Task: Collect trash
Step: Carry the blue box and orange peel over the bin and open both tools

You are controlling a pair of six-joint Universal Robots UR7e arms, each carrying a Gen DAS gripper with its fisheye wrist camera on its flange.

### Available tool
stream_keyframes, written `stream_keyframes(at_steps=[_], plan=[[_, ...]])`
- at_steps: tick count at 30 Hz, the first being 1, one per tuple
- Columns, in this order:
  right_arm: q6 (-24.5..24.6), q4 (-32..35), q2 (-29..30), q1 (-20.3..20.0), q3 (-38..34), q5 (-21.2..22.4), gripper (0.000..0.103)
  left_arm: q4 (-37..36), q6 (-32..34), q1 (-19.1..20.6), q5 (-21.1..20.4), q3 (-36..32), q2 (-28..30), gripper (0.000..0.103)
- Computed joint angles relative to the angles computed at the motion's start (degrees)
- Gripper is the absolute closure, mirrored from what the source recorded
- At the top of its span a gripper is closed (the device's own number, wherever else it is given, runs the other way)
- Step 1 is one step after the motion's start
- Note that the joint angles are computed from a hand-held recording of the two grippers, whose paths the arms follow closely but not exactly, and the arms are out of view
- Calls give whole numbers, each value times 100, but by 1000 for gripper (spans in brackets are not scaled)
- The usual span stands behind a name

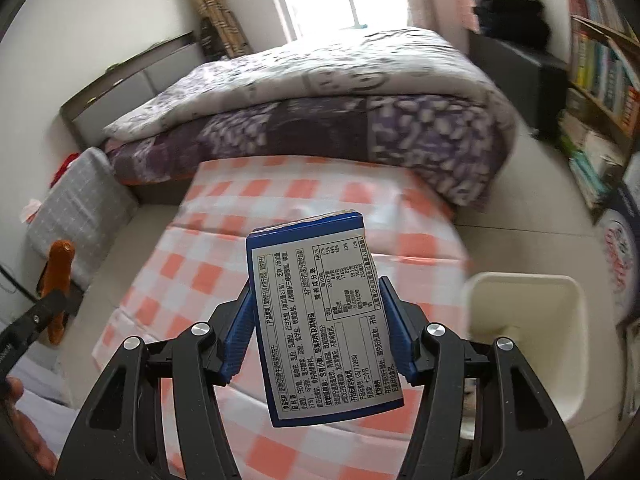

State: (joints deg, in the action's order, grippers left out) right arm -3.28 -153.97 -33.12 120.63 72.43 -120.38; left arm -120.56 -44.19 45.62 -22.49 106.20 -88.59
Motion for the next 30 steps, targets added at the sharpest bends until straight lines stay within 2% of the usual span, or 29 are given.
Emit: stream_keyframes(at_steps=[9,18,28,30], plan=[[42,-400,-623,-489,717,-566,47,-1762,832,204,-833,166,975,83],[-71,-531,-867,-821,801,-1094,47,-2276,1434,319,-1268,-226,1732,83],[219,-403,-1272,-1125,1014,-1244,45,-2538,1958,239,-1792,-596,2471,83],[347,-404,-1384,-1185,1110,-1283,32,-2575,2060,202,-1886,-633,2585,83]])
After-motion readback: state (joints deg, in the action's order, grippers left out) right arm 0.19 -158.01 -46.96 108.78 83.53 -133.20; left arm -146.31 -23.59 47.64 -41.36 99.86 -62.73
